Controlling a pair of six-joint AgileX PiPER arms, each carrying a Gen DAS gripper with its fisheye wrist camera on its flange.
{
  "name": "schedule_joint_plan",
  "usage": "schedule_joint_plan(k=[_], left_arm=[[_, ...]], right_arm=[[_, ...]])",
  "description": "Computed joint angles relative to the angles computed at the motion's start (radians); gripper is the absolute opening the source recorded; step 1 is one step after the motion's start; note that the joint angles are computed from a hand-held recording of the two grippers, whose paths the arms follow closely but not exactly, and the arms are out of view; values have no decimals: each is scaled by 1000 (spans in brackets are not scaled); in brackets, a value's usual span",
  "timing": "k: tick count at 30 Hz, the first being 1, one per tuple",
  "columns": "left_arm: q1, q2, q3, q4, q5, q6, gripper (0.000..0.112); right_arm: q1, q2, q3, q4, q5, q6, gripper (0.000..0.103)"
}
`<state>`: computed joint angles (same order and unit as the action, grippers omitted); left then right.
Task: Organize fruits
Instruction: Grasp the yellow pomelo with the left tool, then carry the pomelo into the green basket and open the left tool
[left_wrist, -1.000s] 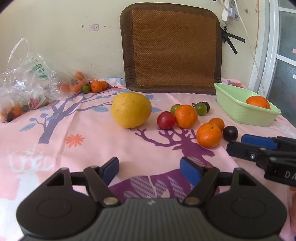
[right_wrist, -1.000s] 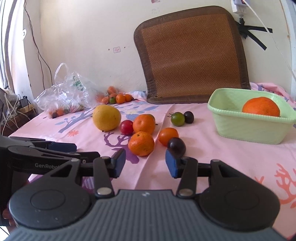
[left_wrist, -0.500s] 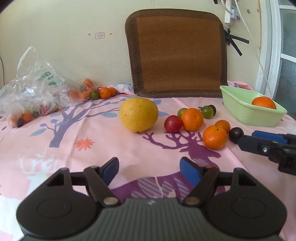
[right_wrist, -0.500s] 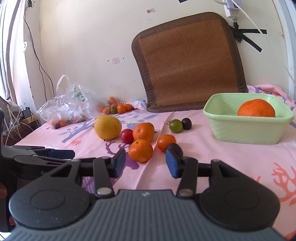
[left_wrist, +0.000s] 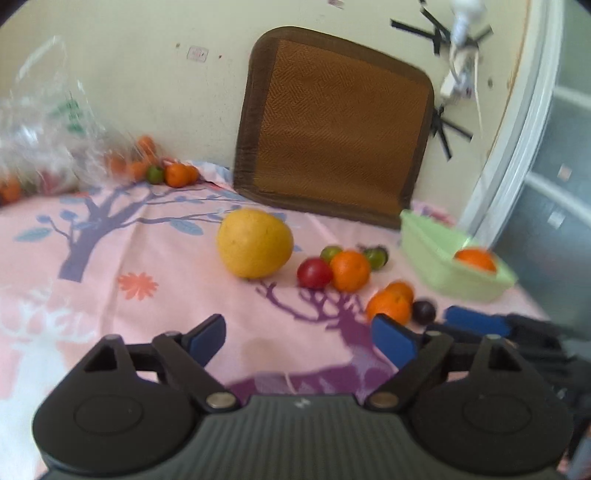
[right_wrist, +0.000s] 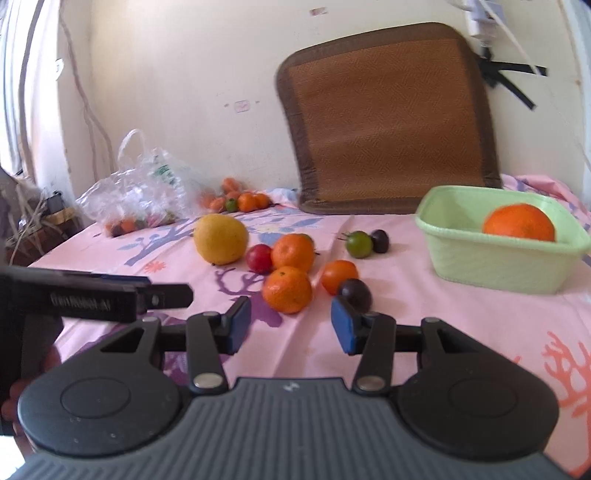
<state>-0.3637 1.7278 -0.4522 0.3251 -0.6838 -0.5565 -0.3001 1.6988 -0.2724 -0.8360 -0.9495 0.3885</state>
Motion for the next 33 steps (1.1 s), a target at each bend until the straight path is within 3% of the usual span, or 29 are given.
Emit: schedule_joint_plan(k=[2,7,9,11,13,14,16,18,20,23,26,29,33], left_arm=[[87,-17,-62,115,42,-111,96],[225,87,-307,515,117,-499,99],[263,159,-387,673,72,-656,99],[270,212,-441,743,53,-730,98],[258,249,-483,782,60,-763,86],[252,268,-510,824,75,-806,69],[261,287,-513,843,47,-873,65],[258,246,-467,821,37,-889,64],[217,154,-373,708,36,-763,64],[101,55,-286,573,55,-624,64],[-29,53,-312,542,84,-609,64],[-134,110,-441,633,138,-702,64],[-228,243,-738,896,222,-1000,64]], right_arm=[[79,-25,-99,-51,94,54,61],[301,73,-374,-56,318,93,67],[353,138,-491,-123,415,188,75],[372,195,-595,-276,465,388,77],[388,246,-686,-443,504,588,77],[403,269,-726,-518,538,677,75],[418,295,-757,-548,574,740,65],[410,268,-700,-427,548,642,64],[390,185,-584,-265,492,442,63],[304,60,-367,-44,344,143,63],[163,-25,-189,32,218,-7,63],[-4,-48,-113,11,144,-80,63],[-171,-7,-210,-99,150,7,63]])
